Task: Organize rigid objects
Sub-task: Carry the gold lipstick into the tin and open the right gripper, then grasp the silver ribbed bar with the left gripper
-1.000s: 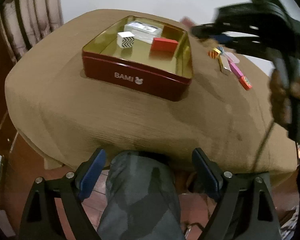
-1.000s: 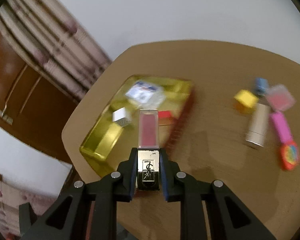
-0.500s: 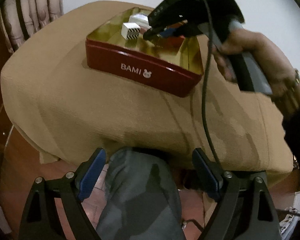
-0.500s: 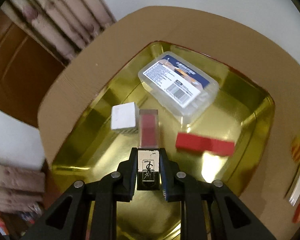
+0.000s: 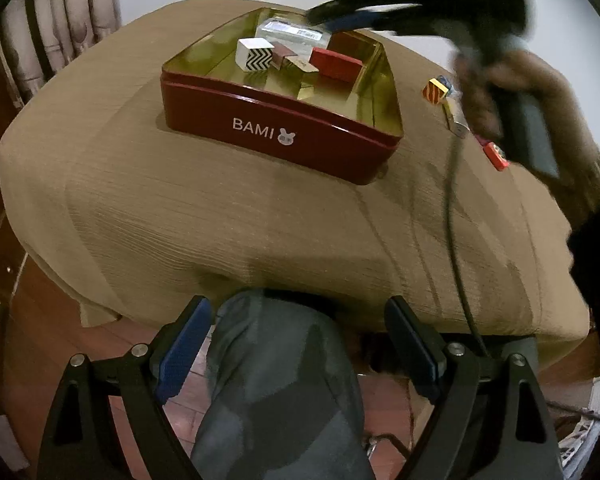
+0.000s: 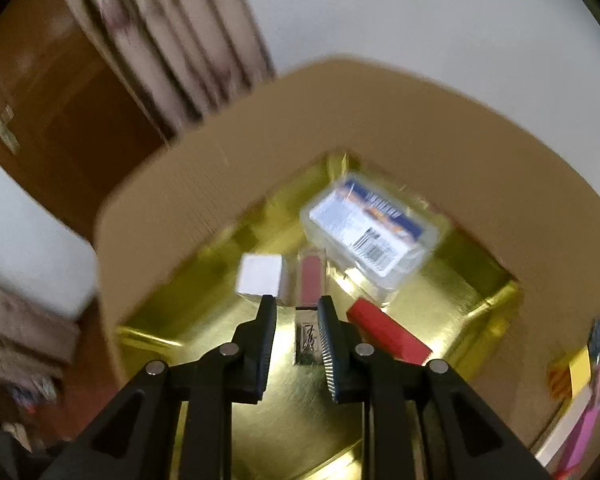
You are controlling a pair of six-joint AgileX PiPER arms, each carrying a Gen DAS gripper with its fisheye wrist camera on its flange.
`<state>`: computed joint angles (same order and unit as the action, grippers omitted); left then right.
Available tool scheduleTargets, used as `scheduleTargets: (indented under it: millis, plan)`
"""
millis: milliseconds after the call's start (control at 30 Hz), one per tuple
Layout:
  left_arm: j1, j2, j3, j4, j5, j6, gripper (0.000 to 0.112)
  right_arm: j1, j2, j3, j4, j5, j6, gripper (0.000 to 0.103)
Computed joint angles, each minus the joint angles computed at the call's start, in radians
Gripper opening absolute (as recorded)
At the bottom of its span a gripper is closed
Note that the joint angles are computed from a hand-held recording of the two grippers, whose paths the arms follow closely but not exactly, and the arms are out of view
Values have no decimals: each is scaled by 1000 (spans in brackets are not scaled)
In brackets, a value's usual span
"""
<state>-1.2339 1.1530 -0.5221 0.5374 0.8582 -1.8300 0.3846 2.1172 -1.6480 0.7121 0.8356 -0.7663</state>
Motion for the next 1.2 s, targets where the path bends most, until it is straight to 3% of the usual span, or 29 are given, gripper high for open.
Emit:
scheduleTargets:
  millis: [67,167,267,333,467,600,700,800,900,1000,1067,1200]
  plan:
    - [-17,8,-7,8,14,-9,85,-75,-117,190,123,-88,-128,22]
    - [-46,40,-28,13,27,-20,85,-170,-290,476,227,-296,-284,24]
    - [-73,82,-50,13,29,-17,85,-309,-392,674,363,-465,-484,24]
    - [-94,121,-76,14,42,-9,85,-403,-408,760,480,-596,-650,24]
    - [-108,201,-147,17,53,35,85,-585,-336,773,636,-697,-889,24]
    - [-66,266,-242,25,48,132,85,-725,-238,723,813,-707,-1109,24]
    - [-1,308,-331,35,28,225,85,-809,-217,702,791,-605,-1056,25]
    - [81,368,-427,33,-4,327,85,-816,-207,689,762,-592,-1012,36]
    - [184,478,-573,19,-37,465,85,-813,-207,696,837,-590,-1057,37]
    - [258,585,-711,2,-44,569,86,-849,-192,674,764,-544,-981,37]
    - [319,655,-792,-33,-97,669,86,-881,-191,657,693,-509,-931,37]
    - [418,849,-1027,-126,-65,852,86,-878,-209,687,757,-477,-974,37]
